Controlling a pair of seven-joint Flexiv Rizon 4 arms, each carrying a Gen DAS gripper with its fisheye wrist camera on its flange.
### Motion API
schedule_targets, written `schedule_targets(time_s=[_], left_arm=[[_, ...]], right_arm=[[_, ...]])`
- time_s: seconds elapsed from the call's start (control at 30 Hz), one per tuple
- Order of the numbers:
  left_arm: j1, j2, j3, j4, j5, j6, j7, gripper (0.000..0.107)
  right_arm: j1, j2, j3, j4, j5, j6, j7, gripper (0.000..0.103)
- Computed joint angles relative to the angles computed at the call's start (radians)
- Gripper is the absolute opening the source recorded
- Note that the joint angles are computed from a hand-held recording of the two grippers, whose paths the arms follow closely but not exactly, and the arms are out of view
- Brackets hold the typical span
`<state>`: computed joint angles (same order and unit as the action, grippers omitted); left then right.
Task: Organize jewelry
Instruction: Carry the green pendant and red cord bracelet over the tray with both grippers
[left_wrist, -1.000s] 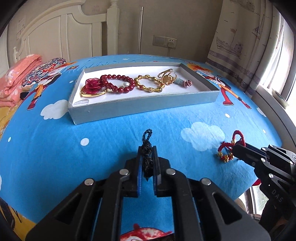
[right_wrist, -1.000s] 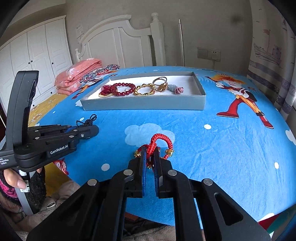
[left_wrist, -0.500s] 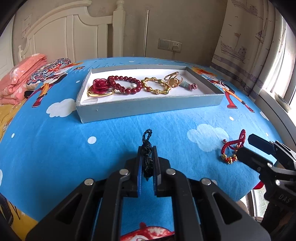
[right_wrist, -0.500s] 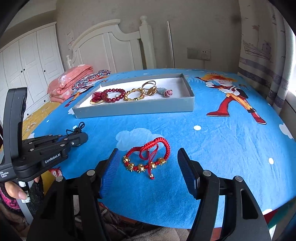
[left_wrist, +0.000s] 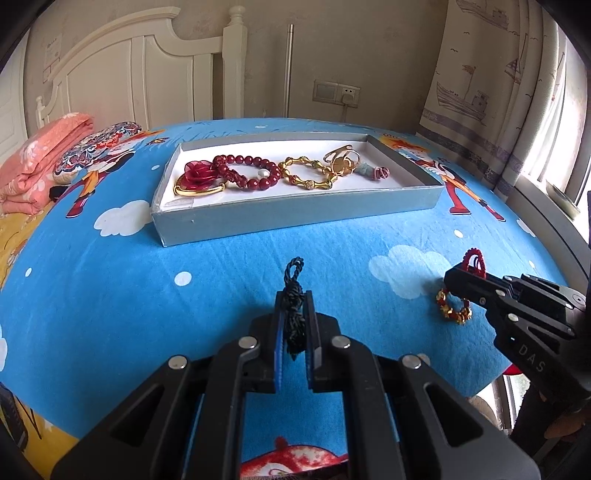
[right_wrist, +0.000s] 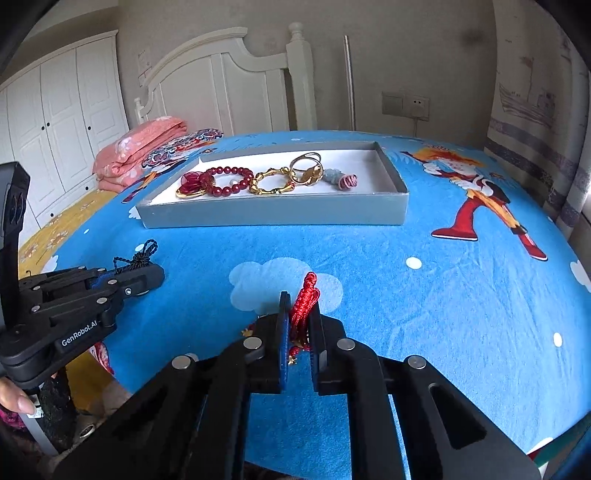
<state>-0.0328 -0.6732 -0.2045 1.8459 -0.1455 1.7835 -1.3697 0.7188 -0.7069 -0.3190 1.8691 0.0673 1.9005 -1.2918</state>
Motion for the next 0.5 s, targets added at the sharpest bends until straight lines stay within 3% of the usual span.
schedule_targets(time_s=[0.07,0.5], left_arm=[[0.003,0.002,-0.003,0.004,0.003,0.009,-0.002,0.009],[0.018,0.024,-0.010,0.043,0.039,0.075,-0.033,0.009]], right_arm=[[0.037,0.001,-0.036,0.012,0.014,0.015,-0.013,0.010],[0.081,0.000,-0.062,-0.003,0.029,0.006,-0.062,0.010]])
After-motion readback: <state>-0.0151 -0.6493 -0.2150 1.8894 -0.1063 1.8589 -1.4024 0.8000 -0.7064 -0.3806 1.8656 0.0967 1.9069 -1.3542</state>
